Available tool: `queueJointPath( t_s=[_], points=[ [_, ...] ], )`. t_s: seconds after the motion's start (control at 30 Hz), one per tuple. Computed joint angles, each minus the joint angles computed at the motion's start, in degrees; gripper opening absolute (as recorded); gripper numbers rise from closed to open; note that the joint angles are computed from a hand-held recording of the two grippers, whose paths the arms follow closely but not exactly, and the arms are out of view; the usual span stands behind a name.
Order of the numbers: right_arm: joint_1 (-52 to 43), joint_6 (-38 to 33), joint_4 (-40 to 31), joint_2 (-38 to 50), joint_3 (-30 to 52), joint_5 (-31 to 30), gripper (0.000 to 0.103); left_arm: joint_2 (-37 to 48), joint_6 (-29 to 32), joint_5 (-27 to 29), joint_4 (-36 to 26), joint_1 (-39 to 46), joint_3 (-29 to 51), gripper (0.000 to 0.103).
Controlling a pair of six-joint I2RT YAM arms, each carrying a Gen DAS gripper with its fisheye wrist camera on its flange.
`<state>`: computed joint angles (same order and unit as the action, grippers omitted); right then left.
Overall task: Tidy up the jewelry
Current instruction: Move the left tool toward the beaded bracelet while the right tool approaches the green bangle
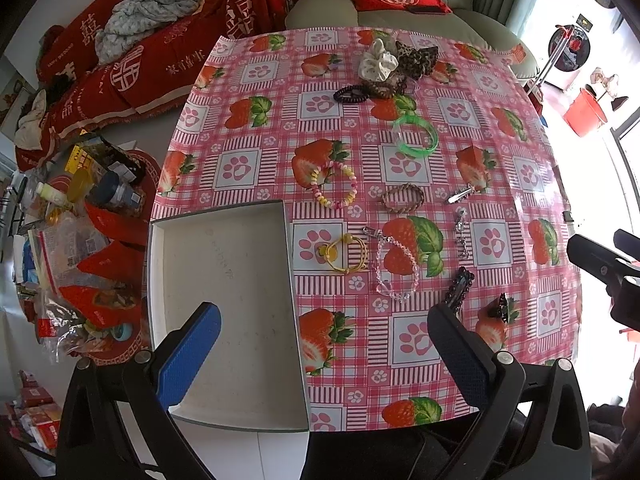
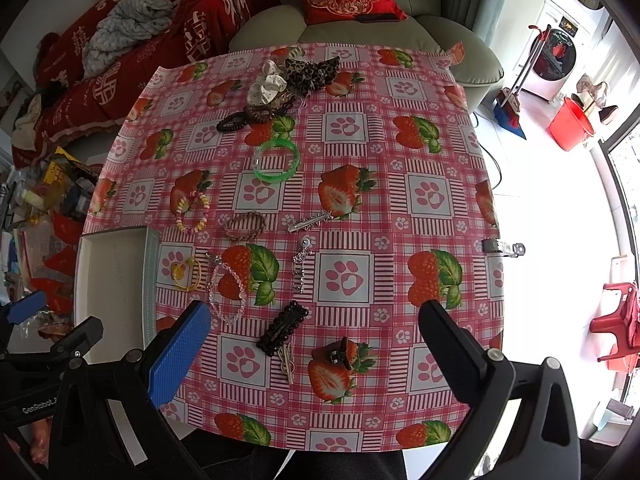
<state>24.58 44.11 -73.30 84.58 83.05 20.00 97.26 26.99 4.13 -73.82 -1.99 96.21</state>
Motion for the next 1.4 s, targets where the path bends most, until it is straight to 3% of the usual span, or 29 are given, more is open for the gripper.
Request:
queueJointPath(
  t_s=[0.3, 0.73, 1.13, 1.2, 1.4],
  points=[
    [-3.2, -2.6, 1.3, -0.1, -1.5, -2.1, 0.103, 3.3, -1.6, -0.8, -1.1, -1.9, 2.5, 0.103],
    [-10.6, -6.8, 4.9, 0.8, -7.5, -6.5, 0.103, 11.3, -4.7, -1.5, 2.7, -5.0, 4.7, 0.103],
    [-19.1, -12.8, 13.4, 11.8, -3.9, -11.5, 0.103, 28.1, -10.4, -0.3, 5.1, -10.2, 20.9, 0.097],
    [-20.3, -12.8, 14.3, 14.4, -2.5, -12.4, 0.103, 30.4, -11.0, -0.6, 5.4, -10.9, 23.0, 0.087],
    [-23.1, -14.5, 17.7, 21.8, 2.1, -13.4, 0.098, 38.6, -13.2, -1.7, 5.0, -12.6, 30.4, 0.086]
  ],
)
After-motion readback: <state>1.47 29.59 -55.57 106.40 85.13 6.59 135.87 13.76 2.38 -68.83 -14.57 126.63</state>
